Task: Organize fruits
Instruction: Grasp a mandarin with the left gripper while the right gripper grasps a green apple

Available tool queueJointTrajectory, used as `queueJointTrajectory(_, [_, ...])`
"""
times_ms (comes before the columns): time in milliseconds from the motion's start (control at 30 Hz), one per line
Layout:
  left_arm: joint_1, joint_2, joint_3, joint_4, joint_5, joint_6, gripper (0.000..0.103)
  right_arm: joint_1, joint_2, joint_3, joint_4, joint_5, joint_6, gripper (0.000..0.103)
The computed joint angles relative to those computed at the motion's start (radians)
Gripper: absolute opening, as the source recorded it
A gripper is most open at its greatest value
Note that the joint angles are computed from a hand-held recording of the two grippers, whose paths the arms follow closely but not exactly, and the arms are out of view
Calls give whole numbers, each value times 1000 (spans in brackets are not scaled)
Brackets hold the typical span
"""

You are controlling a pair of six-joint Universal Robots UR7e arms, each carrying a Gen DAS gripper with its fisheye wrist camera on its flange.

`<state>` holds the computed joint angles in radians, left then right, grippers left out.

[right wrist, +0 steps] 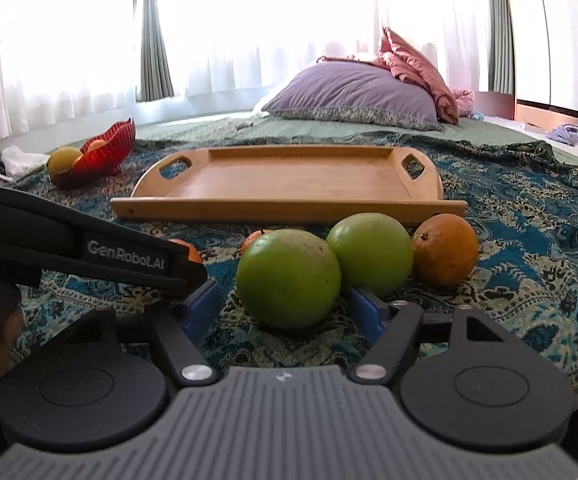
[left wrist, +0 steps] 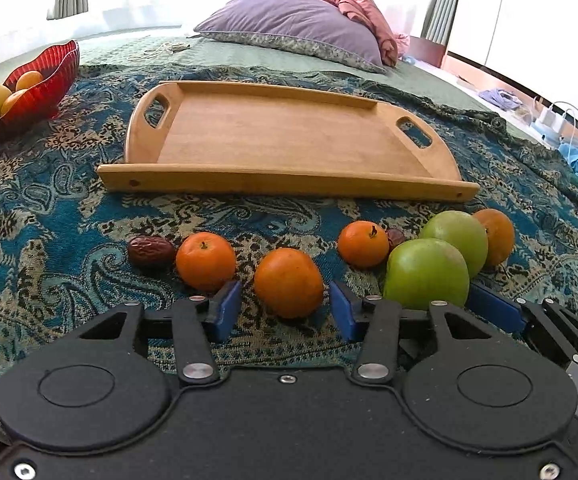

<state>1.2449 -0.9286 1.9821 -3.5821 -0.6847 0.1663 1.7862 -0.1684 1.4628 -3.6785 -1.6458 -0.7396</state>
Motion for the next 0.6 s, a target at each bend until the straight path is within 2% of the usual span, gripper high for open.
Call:
queueJointTrajectory(233, [8, 4, -6, -5, -21, 8, 41, -7, 14, 3, -54, 30, 8, 77])
queueJointTrajectory(333, [10, 10, -9, -18, -28, 21, 41, -5, 20, -4, -53, 15, 11, 69])
queueJointTrajectory(600, [16, 21, -16, -42, -40, 38, 40, -4, 39, -31, -47, -2, 30, 69])
